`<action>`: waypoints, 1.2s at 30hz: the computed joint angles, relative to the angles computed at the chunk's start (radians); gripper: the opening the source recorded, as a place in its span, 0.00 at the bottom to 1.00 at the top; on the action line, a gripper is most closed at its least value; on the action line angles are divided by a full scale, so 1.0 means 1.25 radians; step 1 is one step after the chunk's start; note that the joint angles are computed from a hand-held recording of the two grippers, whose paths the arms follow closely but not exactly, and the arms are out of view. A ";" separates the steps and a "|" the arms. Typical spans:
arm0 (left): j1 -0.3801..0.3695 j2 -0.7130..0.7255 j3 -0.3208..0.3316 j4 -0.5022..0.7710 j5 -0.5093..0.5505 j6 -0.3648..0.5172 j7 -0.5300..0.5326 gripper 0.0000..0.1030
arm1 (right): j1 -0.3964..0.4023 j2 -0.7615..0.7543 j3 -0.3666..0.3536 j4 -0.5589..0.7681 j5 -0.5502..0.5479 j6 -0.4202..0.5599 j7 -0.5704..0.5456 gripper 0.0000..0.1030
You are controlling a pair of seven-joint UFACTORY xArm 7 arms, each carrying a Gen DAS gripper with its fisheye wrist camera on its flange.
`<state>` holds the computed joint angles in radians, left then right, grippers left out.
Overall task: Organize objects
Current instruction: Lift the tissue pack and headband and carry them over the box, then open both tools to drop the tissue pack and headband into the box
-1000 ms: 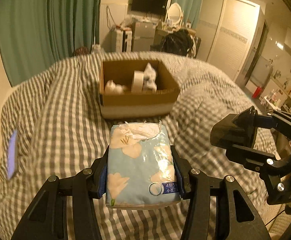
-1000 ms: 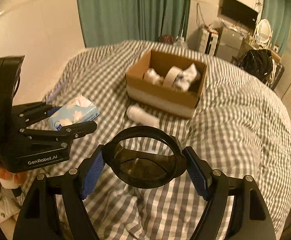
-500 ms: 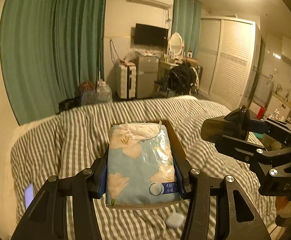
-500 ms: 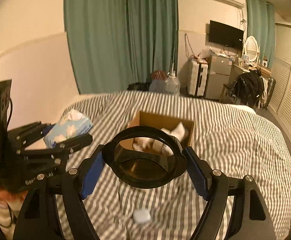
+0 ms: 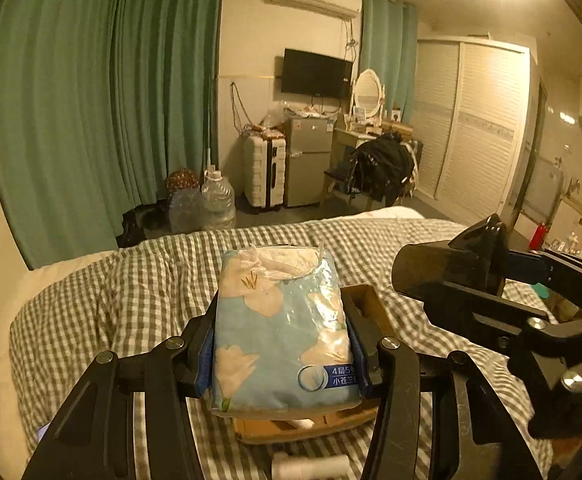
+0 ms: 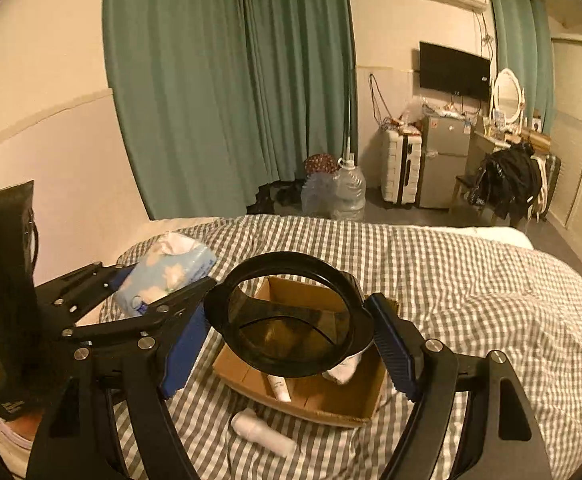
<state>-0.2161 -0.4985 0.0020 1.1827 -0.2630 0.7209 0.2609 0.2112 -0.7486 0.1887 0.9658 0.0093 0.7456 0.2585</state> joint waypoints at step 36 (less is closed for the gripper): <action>-0.002 0.146 -0.049 -0.124 0.025 -0.090 0.092 0.85 | 0.002 0.147 -0.089 -0.191 0.112 -0.144 -0.088 0.94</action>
<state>-0.2189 -0.3154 -0.0594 1.0279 -0.2321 0.6082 0.3759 0.2131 -0.5646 0.0771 0.7274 0.1491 0.5650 0.1484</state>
